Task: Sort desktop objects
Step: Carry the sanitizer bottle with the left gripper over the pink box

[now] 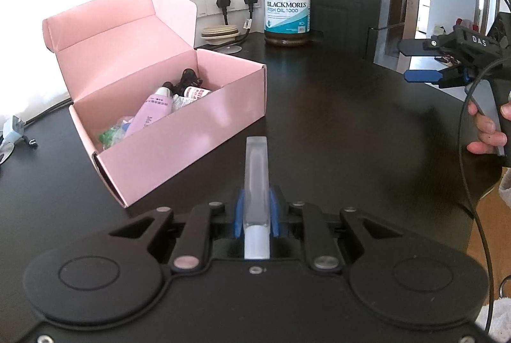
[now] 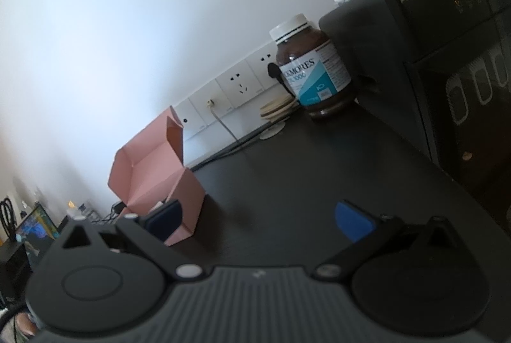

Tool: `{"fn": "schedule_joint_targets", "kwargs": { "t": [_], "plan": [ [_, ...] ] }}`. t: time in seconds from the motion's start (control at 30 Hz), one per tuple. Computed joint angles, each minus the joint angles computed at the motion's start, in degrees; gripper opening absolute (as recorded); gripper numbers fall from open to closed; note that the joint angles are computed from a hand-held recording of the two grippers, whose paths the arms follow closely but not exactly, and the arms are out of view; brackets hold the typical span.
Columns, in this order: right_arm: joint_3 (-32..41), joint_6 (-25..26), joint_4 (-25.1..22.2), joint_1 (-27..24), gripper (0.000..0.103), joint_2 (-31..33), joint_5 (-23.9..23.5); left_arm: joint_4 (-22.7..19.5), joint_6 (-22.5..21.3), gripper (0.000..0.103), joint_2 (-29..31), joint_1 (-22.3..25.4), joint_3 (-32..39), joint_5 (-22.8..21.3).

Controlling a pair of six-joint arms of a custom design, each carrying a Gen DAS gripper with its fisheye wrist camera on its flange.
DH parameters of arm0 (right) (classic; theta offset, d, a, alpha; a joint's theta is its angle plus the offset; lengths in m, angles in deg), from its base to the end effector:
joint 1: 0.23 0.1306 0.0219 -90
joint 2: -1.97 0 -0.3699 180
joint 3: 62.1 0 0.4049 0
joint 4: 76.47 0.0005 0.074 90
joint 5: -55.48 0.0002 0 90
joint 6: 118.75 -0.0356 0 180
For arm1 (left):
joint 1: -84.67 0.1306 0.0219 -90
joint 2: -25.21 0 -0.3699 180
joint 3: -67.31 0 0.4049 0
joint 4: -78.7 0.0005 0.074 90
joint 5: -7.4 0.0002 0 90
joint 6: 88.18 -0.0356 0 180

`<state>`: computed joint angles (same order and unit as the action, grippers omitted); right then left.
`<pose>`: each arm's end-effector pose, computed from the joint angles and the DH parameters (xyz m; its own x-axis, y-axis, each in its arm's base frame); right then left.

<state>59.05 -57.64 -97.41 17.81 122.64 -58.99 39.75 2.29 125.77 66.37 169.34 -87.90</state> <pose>0.6755 0.2350 0.4148 -0.6055 0.2653 -0.7504 -0.4093 0.7048 0.5794 0.5527 -0.1798 0.4379 -0.5797 0.1831 -0.7940 0.2383 0.9699 0.0497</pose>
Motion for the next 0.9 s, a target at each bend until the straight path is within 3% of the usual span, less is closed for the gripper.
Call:
{"fn": "schedule_joint_targets", "kwargs": {
  "t": [0.17, 0.37, 0.9],
  "plan": [
    [-0.01, -0.2, 0.33, -0.08, 0.102, 0.08, -0.47, 0.56, 0.22, 0.022, 0.9, -0.51, 0.8, -0.42],
    [-0.31, -1.1, 1.21, -0.27, 0.102, 0.05, -0.96, 0.55, 2.28, 0.016, 1.79, -0.38, 1.46, -1.1],
    [1.11, 0.87, -1.11, 0.12, 0.102, 0.53, -0.2, 6.02, 3.08, 0.016, -3.3, -0.19, -4.17, -5.29]
  ]
}}
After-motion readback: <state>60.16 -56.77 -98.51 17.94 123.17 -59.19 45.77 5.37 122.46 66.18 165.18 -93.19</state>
